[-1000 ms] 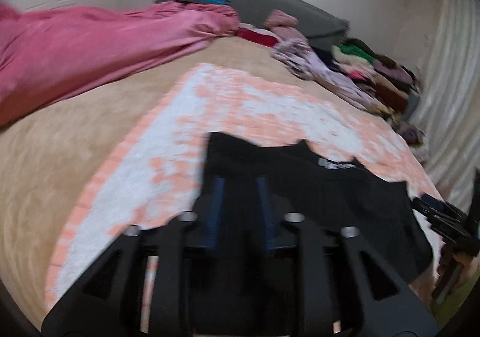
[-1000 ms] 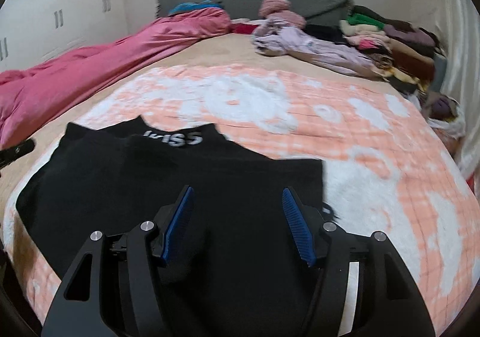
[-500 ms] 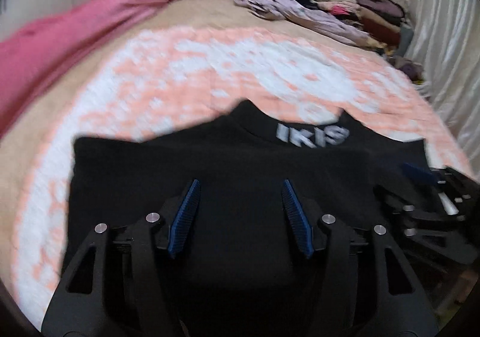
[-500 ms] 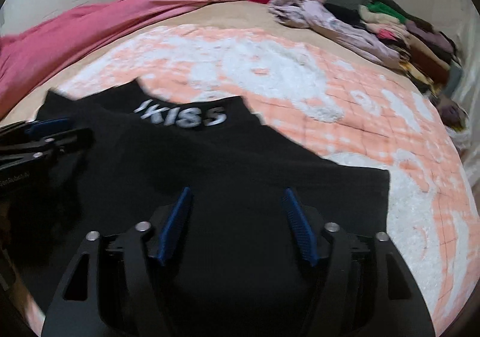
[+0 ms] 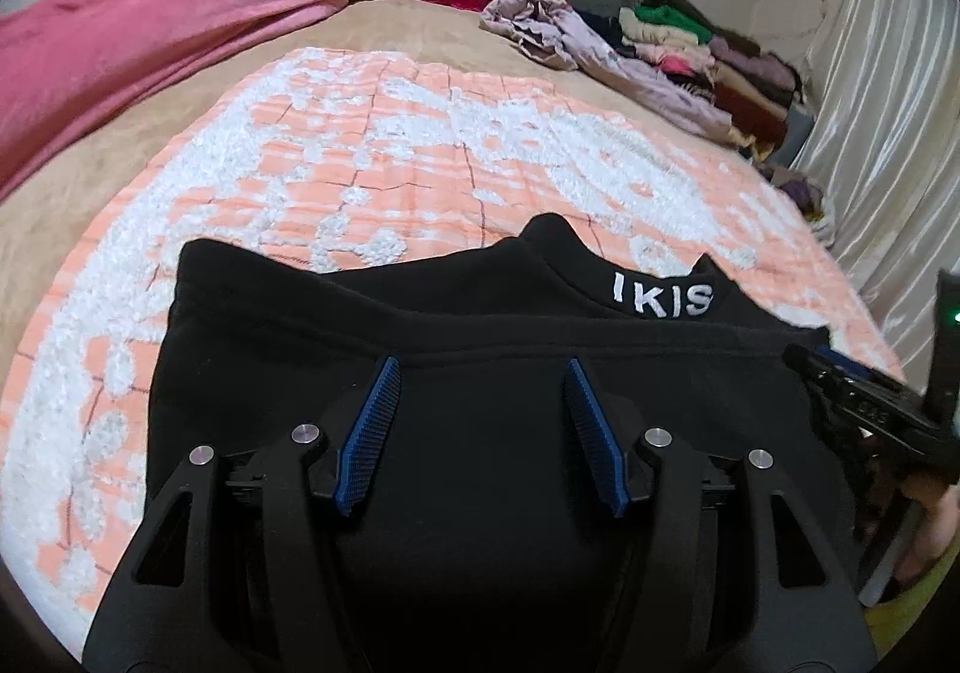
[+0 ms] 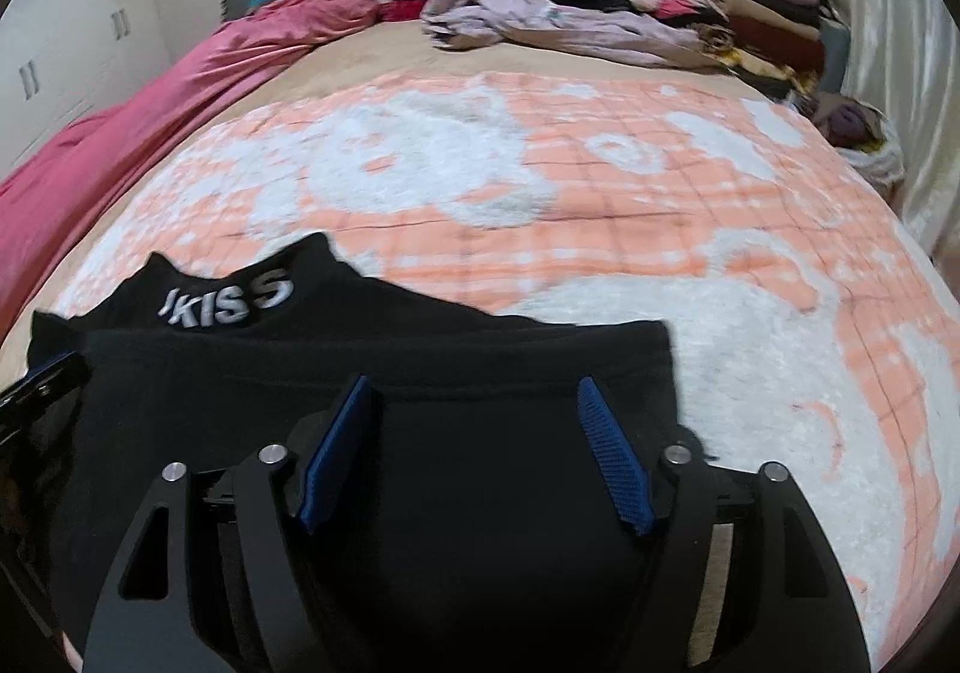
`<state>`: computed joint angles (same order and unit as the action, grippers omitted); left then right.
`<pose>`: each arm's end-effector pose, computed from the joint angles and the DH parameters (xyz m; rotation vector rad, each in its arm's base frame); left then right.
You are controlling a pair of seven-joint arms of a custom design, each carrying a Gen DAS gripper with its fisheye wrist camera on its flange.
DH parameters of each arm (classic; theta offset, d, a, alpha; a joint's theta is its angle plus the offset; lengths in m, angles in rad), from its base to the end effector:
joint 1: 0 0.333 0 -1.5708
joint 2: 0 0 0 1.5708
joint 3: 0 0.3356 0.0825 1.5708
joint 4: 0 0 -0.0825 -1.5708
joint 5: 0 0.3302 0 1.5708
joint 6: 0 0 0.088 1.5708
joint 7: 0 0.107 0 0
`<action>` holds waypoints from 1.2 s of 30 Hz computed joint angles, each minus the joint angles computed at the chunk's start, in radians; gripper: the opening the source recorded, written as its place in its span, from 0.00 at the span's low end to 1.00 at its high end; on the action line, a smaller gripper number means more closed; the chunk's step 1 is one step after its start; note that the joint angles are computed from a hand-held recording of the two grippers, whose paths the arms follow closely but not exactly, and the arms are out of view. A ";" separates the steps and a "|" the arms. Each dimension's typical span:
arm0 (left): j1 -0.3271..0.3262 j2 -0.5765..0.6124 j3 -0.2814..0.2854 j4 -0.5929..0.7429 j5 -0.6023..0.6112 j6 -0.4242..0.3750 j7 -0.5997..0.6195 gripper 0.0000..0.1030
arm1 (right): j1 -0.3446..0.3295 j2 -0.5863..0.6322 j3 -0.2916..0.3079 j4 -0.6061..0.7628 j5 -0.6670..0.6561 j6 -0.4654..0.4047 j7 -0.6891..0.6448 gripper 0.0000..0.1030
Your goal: Fold small clothes
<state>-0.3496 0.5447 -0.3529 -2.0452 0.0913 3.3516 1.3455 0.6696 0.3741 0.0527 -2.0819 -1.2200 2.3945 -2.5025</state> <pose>0.4905 -0.3874 0.3414 -1.4765 2.3569 -1.1771 0.4245 0.3619 0.3032 -1.2883 2.2323 -0.8313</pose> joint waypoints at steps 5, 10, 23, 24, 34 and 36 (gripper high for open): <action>-0.022 -0.046 0.032 -0.065 -0.018 0.056 -0.018 0.56 | 0.041 -0.038 0.019 -0.014 0.006 -0.097 0.001 0.66; -0.105 -0.142 0.118 -0.163 -0.070 0.081 -0.016 0.74 | 0.089 -0.079 0.072 -0.039 -0.058 -0.165 0.052 0.70; -0.374 -0.255 0.260 -0.390 -0.399 0.177 0.265 0.91 | 0.162 0.008 0.115 0.024 0.006 -0.130 -0.042 0.70; -0.418 -0.252 0.292 -0.387 -0.455 0.168 0.308 0.91 | 0.171 0.016 0.114 0.030 0.043 -0.150 -0.070 0.70; -0.419 -0.255 0.262 -0.405 -0.583 0.195 0.424 0.91 | 0.214 -0.002 0.099 -0.024 0.056 -0.166 -0.016 0.70; -0.378 -0.262 0.227 -0.418 -0.563 0.205 0.405 0.91 | 0.215 -0.010 0.100 -0.030 0.051 -0.162 0.002 0.70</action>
